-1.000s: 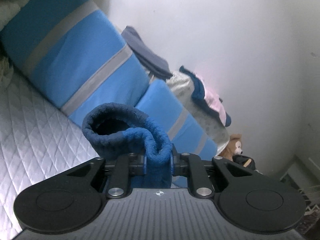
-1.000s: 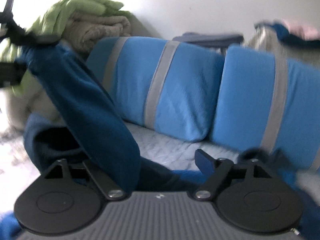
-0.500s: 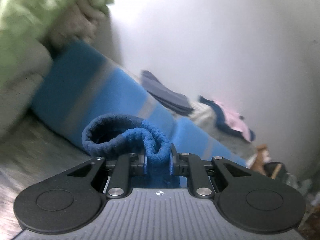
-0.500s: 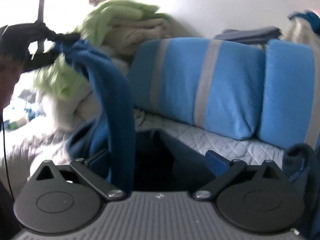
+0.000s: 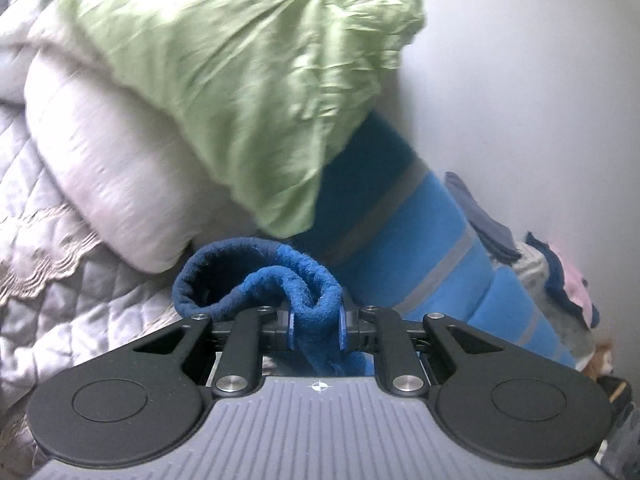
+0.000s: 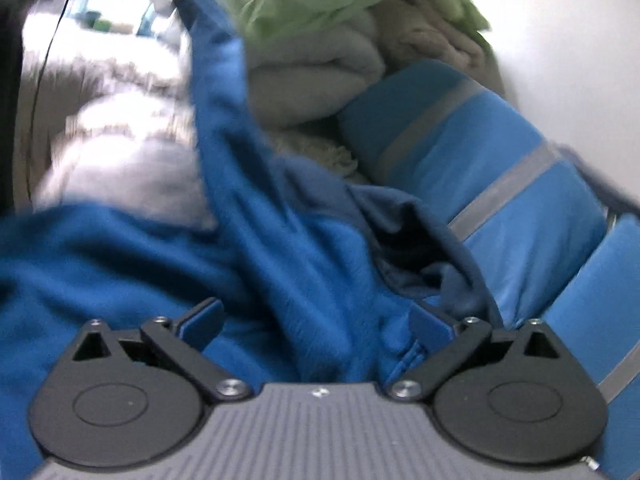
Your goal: Fold clothes
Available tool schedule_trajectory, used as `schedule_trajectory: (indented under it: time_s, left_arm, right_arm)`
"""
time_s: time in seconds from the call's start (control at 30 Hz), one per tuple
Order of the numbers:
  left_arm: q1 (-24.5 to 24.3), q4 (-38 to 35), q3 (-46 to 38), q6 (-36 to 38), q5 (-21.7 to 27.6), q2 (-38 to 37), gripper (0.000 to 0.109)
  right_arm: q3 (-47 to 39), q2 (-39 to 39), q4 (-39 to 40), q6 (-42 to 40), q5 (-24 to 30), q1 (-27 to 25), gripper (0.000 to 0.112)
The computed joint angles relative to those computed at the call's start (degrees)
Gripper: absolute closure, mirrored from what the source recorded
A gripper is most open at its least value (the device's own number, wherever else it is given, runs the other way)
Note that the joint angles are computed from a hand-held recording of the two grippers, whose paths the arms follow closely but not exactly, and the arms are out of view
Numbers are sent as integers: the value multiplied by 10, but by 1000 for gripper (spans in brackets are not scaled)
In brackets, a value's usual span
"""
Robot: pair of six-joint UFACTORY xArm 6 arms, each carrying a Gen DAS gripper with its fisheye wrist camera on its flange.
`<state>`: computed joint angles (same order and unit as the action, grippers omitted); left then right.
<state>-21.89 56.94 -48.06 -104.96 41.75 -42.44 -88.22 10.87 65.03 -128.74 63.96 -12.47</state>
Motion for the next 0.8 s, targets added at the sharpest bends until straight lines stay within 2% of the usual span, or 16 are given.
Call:
schedule_trajectory:
  time_s: [0.17, 0.27, 0.37, 0.43, 0.5, 0.53, 0.57, 0.63, 0.67, 0.7, 0.8]
  left_arm:
    - [30, -27, 10, 23, -35, 0, 91]
    - [38, -33, 6, 33, -43, 6, 91]
    - [50, -40, 2, 47, -51, 11, 91]
    - [62, -47, -3, 58, -58, 15, 91]
    - [76, -53, -9, 68, -67, 20, 91]
    - [82, -55, -12, 73, -70, 23, 91]
    - [84, -57, -14, 79, -69, 22, 91]
    - [86, -69, -11, 96, -68, 15, 91]
    - [86, -79, -6, 107, -67, 10, 91]
    - [87, -89, -2, 118, -67, 4, 91]
    - [90, -118, 15, 143, -68, -12, 91]
  right_arm:
    - [96, -45, 63, -167, -118, 34, 34]
    - [121, -55, 110, -236, -160, 49, 43]
    - [97, -44, 83, -193, -172, 58, 58]
    - [69, -29, 85, -159, -193, 71, 58]
    - [22, -3, 59, -63, -227, 92, 57]
    - [-11, 15, 32, -3, -220, 96, 56]
    - [-49, 35, 1, 57, -189, 92, 53]
    - [-142, 78, -64, 177, -74, 71, 32]
    - [-196, 102, -80, 232, -14, 58, 29]
    - [-244, 125, -74, 262, 33, 45, 27]
    - [-387, 206, -76, 370, 85, 29, 26]
